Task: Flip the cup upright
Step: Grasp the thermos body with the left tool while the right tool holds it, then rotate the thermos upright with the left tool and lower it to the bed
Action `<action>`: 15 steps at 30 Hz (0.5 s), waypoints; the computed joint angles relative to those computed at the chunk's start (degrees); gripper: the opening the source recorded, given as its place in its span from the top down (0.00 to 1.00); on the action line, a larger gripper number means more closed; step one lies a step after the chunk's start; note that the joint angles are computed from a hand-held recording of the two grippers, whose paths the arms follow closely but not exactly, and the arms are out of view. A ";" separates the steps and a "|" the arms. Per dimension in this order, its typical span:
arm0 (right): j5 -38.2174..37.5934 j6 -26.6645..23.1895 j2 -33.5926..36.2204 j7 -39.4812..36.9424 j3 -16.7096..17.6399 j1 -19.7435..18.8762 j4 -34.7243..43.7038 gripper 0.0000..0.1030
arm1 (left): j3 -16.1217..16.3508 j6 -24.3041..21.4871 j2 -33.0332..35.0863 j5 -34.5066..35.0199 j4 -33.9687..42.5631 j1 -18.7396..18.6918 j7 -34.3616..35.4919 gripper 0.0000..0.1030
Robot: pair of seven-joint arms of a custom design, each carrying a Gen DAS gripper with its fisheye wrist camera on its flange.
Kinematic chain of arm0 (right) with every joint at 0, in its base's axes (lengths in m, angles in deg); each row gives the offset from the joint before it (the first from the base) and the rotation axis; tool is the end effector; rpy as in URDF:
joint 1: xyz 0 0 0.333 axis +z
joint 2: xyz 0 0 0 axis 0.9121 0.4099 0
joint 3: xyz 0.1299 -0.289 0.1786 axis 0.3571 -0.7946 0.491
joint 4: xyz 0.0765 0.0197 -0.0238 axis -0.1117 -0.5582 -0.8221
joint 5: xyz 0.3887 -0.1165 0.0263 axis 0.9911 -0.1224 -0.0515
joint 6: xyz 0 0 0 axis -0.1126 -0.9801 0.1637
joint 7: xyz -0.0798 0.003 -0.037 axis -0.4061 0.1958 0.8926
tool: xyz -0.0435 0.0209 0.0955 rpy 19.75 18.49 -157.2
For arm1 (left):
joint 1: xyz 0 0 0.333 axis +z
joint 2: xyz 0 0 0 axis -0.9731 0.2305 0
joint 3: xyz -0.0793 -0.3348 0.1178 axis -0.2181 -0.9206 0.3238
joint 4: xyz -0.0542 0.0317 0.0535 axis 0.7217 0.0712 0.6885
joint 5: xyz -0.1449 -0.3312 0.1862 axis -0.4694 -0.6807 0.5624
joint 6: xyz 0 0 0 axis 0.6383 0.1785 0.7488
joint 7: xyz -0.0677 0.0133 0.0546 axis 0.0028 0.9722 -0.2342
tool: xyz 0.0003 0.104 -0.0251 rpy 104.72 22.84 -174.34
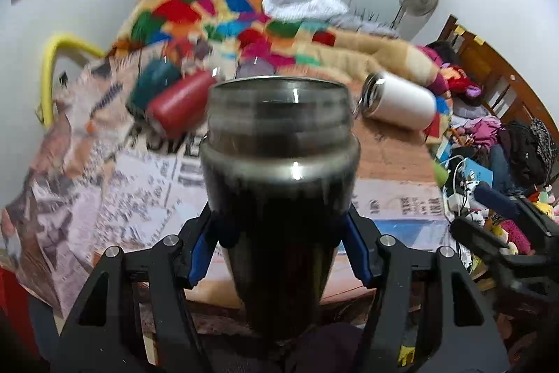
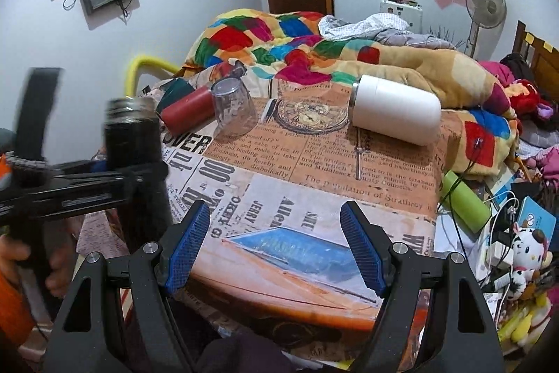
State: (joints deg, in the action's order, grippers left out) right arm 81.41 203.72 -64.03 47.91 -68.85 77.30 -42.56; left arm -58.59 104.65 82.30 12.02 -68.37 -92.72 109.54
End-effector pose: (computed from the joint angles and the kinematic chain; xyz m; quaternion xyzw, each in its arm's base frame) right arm 0.5859 0.1385 0.6551 -0.7780 0.5258 -0.1558 0.3066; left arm 0.6174 -0.3124 0.6308 -0.6896 0.6337 -0.2995 0.1822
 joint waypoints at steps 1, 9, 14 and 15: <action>0.11 0.18 -0.09 0.00 0.01 0.02 0.01 0.28 | 0.21 0.59 -0.22 1.32 0.31 -0.34 -0.60 0.38; -0.74 1.74 0.02 1.32 0.04 -0.06 0.25 0.28 | 1.75 1.11 4.98 8.26 10.27 -2.11 -0.92 0.38; -1.16 2.05 0.60 2.56 -0.10 -0.28 0.69 0.28 | 2.63 -0.29 10.05 8.59 17.88 -3.18 1.65 0.38; -1.18 2.07 0.74 2.73 -0.16 -0.34 0.82 0.28 | 2.85 -0.52 10.55 8.60 18.53 -3.40 1.98 0.38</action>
